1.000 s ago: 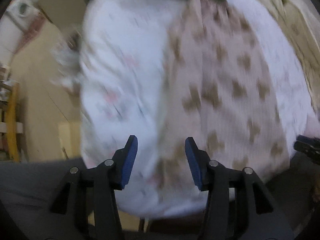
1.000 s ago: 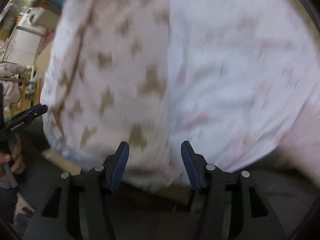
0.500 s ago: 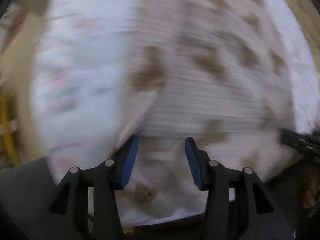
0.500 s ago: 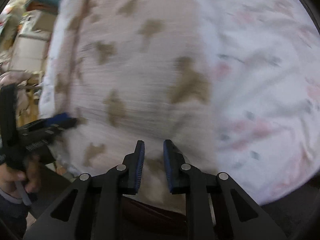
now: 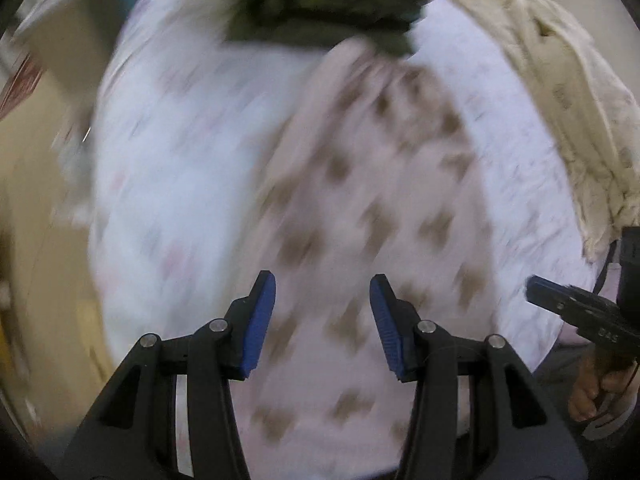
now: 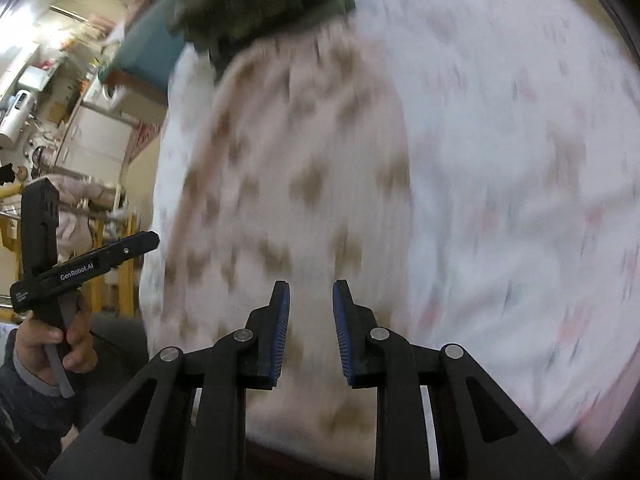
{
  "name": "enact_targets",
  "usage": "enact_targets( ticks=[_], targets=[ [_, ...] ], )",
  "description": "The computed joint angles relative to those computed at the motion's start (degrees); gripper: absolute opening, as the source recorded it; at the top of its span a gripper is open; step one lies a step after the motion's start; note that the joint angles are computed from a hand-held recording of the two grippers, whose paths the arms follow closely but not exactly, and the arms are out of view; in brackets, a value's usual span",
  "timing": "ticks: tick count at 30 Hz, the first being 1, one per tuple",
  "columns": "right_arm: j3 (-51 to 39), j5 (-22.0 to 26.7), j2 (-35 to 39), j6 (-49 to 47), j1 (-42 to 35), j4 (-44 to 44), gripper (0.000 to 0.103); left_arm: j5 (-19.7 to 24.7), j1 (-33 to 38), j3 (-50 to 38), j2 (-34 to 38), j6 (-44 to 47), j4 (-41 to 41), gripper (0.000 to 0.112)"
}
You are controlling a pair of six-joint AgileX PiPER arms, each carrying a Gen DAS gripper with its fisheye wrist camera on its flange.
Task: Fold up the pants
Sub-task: 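Grasp the elastic waistband with the left gripper while the right gripper grasps its other end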
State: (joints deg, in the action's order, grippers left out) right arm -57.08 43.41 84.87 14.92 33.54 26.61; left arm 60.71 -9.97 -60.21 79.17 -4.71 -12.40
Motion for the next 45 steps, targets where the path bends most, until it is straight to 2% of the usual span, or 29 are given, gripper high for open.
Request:
enact_targets(
  ticks=[3, 5, 7, 8, 11, 13, 16, 18, 19, 22, 24, 26, 27, 28, 29, 30, 31, 32, 34, 37, 39, 41, 42, 43, 44, 45],
  targets=[
    [-7.9, -0.5, 8.0, -6.7, -5.3, 4.3, 0.024, -4.7, -4.3, -8.2, 10.3, 3.1, -1.3, 0.043],
    [-13.0, -0.8, 12.1, -8.5, -6.2, 3.2, 0.023, -6.0, -5.7, -15.2, 18.4, 5.9, -1.6, 0.023],
    [-19.2, -0.6, 18.0, -13.3, -7.8, 5.3, 0.021, -5.4, -5.0, -16.7, 20.5, 7.6, -1.7, 0.015],
    [-20.7, -1.3, 20.0, -14.6, -7.8, 6.2, 0.021, -6.9, -4.6, -18.1, 22.7, 8.5, -1.8, 0.010],
    [-28.4, -0.7, 27.5, -16.1, -8.4, 6.3, 0.021, -6.9, -3.2, -22.2, 28.2, 9.4, 0.7, 0.010],
    [-33.9, 0.4, 33.5, -14.2, -8.8, 3.9, 0.021, -6.7, -1.7, -23.9, 31.2, 8.6, 2.5, 0.010],
    [-38.3, 1.6, 38.4, -8.9, -9.8, -2.0, 0.021, -6.4, 3.7, -25.8, 34.5, 9.2, 2.3, 0.011],
    [-40.1, 1.9, 40.5, -4.1, -11.2, -7.2, 0.019, -5.5, 6.4, -26.6, 35.6, 11.1, 1.2, 0.013],
    [-39.7, 1.7, 40.5, -3.4, -12.6, -7.1, 0.021, -5.1, 7.3, -26.9, 35.7, 12.2, 0.1, 0.013],
    [-38.5, 2.2, 39.7, -10.2, -16.8, 1.1, 0.021, -1.0, 9.7, -28.8, 35.2, 14.1, -3.1, 0.016],
    [-39.3, 5.2, 39.5, -18.3, -19.5, 8.7, 0.025, 4.4, 10.9, -31.3, 34.8, 17.9, -6.7, 0.023],
    [-39.9, 6.6, 39.1, -21.8, -20.2, 10.5, 0.027, 6.0, 10.5, -32.4, 33.4, 21.4, -7.5, 0.040],
    [-40.1, 7.0, 38.7, -23.0, -20.2, 10.6, 0.030, 5.9, 10.2, -32.5, 32.6, 23.2, -7.8, 0.046],
    [-40.8, 7.5, 38.7, -23.6, -20.0, 10.5, 0.045, 5.6, 10.1, -32.5, 31.6, 25.8, -8.2, 0.055],
    [-41.4, 8.0, 38.9, -24.2, -19.8, 10.6, 0.063, 4.0, 9.5, -32.2, 30.5, 28.3, -7.6, 0.060],
    [-41.4, 7.7, 38.8, -25.1, -19.4, 10.7, 0.067, 2.1, 8.6, -32.0, 30.0, 29.0, -6.0, 0.061],
    [-41.4, 7.3, 38.7, -25.0, -18.8, 9.8, 0.067, -1.2, 7.6, -31.5, 29.8, 29.0, -3.1, 0.062],
    [-41.7, 7.1, 39.0, -24.1, -18.0, 8.0, 0.067, -2.5, 6.8, -32.7, 31.5, 27.7, -0.9, 0.062],
    [-44.9, 8.0, 41.0, -20.3, -16.1, 3.8, 0.066, -1.4, 6.6, -36.4, 35.4, 26.0, 1.0, 0.062],
    [-47.9, 7.9, 43.9, -18.4, -13.6, 1.6, 0.066, -1.1, 7.2, -38.1, 38.9, 26.2, -2.0, 0.061],
    [-49.3, 7.0, 45.2, -16.6, -12.3, -0.7, 0.064, -2.2, 7.1, -37.6, 39.2, 27.6, -2.8, 0.061],
    [-52.2, 8.3, 47.6, -16.1, -12.1, -0.3, 0.062, -2.8, 6.2, -38.5, 40.8, 26.5, -1.1, 0.061],
    [-54.0, 9.5, 49.0, -16.3, -12.1, 0.2, 0.055, -2.1, 6.0, -39.0, 41.3, 26.1, -0.8, 0.061],
    [-55.9, 10.7, 50.1, -16.1, -12.0, -0.3, 0.026, -1.6, 5.9, -39.9, 42.1, 25.9, -0.9, 0.060],
    [-56.6, 10.9, 50.3, -15.6, -11.9, -1.3, 0.004, -1.4, 5.8, -40.2, 42.4, 26.1, -1.0, 0.060],
    [-55.5, 9.3, 49.2, -15.3, -12.1, -2.5, 0.005, -1.3, 5.8, -40.1, 42.1, 26.4, -1.2, 0.060]
  ],
)
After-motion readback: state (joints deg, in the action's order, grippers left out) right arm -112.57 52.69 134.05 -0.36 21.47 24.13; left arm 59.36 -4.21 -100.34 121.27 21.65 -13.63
